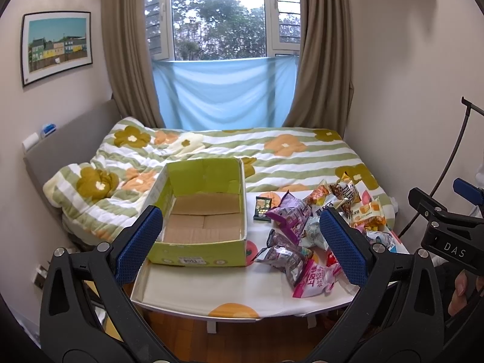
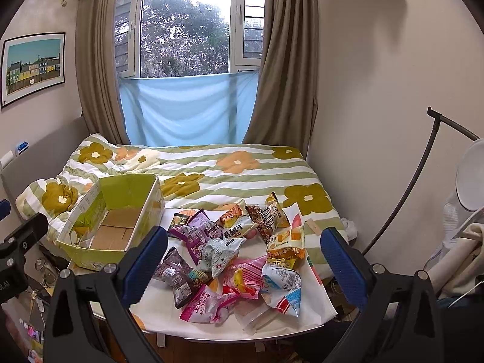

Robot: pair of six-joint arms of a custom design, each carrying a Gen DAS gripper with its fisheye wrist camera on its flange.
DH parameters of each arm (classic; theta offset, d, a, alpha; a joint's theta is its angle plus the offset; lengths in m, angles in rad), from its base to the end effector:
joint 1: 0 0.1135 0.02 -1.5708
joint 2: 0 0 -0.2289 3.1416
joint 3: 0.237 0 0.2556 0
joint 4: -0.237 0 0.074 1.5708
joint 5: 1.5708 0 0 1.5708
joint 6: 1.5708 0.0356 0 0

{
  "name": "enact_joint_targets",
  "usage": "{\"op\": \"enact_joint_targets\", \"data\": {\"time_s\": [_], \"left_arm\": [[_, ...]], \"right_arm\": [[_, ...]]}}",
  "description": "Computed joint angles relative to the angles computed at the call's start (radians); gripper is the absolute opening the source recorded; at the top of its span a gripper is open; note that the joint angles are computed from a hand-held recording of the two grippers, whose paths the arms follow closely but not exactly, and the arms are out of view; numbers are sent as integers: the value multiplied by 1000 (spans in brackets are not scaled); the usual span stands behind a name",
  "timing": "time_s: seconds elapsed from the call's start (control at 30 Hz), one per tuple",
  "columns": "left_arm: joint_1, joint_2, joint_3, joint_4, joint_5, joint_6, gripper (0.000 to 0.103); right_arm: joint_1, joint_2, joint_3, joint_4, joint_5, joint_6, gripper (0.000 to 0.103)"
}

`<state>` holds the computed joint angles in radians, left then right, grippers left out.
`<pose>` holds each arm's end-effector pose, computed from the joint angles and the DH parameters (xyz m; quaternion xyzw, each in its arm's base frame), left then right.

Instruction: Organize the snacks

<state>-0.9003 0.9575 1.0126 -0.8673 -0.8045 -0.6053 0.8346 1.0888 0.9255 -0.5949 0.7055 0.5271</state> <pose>0.1449 -0.1415 0.3027 -0.0178 0.8668 0.0325 0.4973 0.1797 0.1640 0.2656 0.0029 0.8728 -0.0131 0.4879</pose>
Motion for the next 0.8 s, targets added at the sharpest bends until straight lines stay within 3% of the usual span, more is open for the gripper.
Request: {"op": "enact_joint_targets", "data": {"time_s": [0.8], "left_arm": [[-1, -25, -23, -5, 12, -4, 103]], "right_arm": [[29, 12, 15, -26, 17, 27, 101]]}}
